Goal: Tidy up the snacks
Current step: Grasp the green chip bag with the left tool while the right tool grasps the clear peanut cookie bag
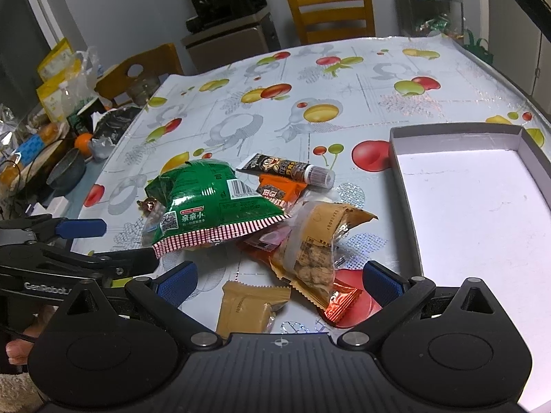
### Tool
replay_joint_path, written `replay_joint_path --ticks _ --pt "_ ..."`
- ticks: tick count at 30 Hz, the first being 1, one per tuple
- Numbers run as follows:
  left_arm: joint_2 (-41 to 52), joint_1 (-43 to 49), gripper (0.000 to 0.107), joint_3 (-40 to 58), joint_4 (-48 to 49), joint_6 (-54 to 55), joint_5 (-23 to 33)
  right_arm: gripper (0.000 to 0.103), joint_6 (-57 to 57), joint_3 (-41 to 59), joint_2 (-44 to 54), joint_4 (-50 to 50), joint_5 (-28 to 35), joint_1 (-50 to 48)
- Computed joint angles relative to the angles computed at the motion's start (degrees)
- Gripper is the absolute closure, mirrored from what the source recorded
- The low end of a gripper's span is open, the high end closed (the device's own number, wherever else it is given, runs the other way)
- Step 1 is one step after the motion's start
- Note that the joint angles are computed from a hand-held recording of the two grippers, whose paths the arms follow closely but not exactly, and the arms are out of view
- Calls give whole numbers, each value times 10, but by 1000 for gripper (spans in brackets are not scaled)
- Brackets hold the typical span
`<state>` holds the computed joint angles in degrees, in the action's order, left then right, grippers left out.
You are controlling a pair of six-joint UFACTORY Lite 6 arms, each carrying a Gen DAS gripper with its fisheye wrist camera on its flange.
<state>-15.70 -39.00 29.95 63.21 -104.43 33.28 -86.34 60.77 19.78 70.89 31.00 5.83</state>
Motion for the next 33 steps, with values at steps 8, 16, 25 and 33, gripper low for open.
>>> replay_joint_path --ticks 8,16,25,33 --pt "-40 -25 4 -14 93 -64 40 0 -92 -14 10 83 -33 4" --pt "21 21 4 9 259 -207 -15 0 -285 -21 36 276 -41 7" --pt "158 71 4 77 378 -308 -19 21 -413 -18 63 400 -39 25" --pt "217 75 5 94 425 -340 -20 41 -429 -13 85 410 -33 28"
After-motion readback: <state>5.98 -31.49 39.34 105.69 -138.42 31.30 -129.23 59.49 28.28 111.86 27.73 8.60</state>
